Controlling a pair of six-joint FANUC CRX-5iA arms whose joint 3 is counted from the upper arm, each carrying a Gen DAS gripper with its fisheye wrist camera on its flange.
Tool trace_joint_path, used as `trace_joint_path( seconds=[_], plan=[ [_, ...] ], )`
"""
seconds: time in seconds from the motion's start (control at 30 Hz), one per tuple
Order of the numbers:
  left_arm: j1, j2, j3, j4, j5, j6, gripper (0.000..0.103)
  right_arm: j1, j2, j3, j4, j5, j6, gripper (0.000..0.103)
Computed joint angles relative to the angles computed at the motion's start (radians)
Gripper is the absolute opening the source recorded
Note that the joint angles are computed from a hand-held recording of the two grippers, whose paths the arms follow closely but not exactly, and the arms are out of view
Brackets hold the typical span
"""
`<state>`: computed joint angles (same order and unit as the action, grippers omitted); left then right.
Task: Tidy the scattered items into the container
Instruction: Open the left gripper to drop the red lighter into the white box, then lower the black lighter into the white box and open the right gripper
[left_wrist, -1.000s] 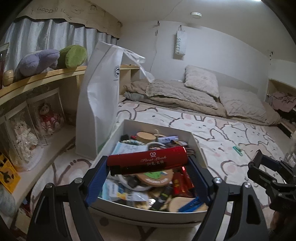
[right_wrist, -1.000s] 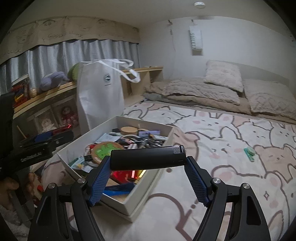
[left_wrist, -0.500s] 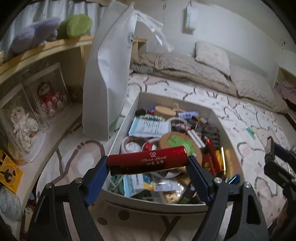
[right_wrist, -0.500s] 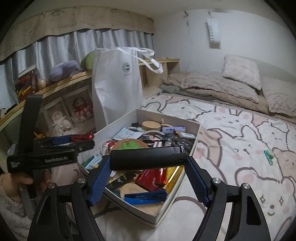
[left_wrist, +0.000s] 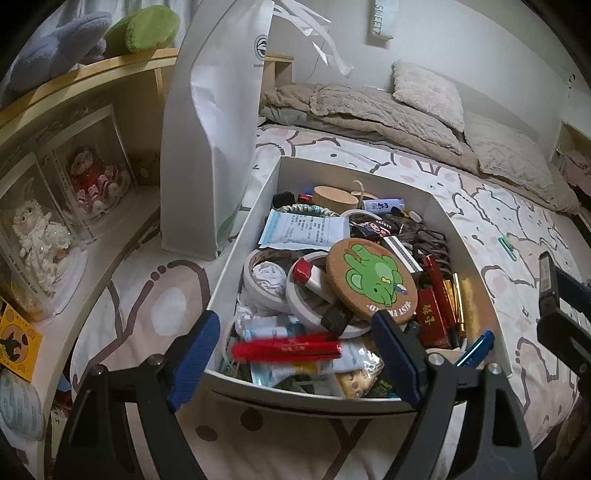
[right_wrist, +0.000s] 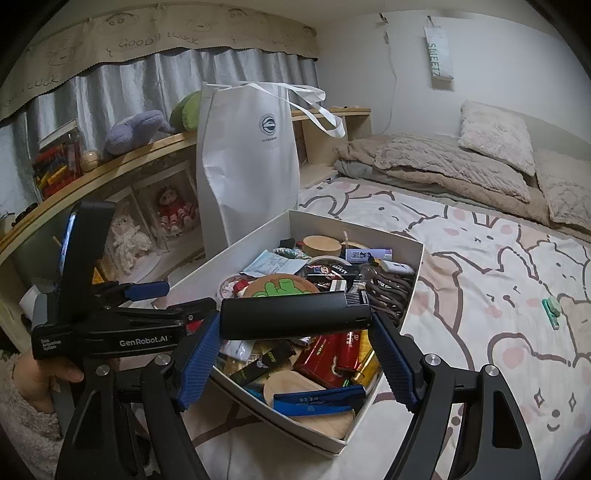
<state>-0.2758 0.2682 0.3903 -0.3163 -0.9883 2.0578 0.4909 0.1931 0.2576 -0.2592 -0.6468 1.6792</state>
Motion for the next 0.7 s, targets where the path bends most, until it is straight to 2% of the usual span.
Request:
trace_joint_path(
  seconds=[0.2, 0.43, 0.6, 0.67, 0.7],
  plan=[
    [-0.011, -0.015, 0.0, -0.028, -0.003, 0.005, 0.084, 0.003, 0.008, 0.015, 0.003, -0.017, -0.007, 0.08],
    [-0.042, -0.074, -0.024, -0.132, 0.002, 0.075, 0.084, -0.015, 0.036, 0.061, -0.057, -0.074, -0.013, 0.08],
    [-0.077, -0.12, -0.044, -0.227, -0.007, 0.127, 0.085, -0.023, 0.082, 0.139, -0.128, -0.158, -0.03, 0.08],
    [-0.092, -0.139, -0.056, -0.27, -0.014, 0.159, 0.091, -0.034, 0.116, 0.198, -0.181, -0.225, -0.036, 0.08],
    [-0.1, -0.149, -0.063, -0.292, -0.017, 0.174, 0.092, -0.036, 0.131, 0.223, -0.195, -0.254, -0.049, 0.08]
  ],
)
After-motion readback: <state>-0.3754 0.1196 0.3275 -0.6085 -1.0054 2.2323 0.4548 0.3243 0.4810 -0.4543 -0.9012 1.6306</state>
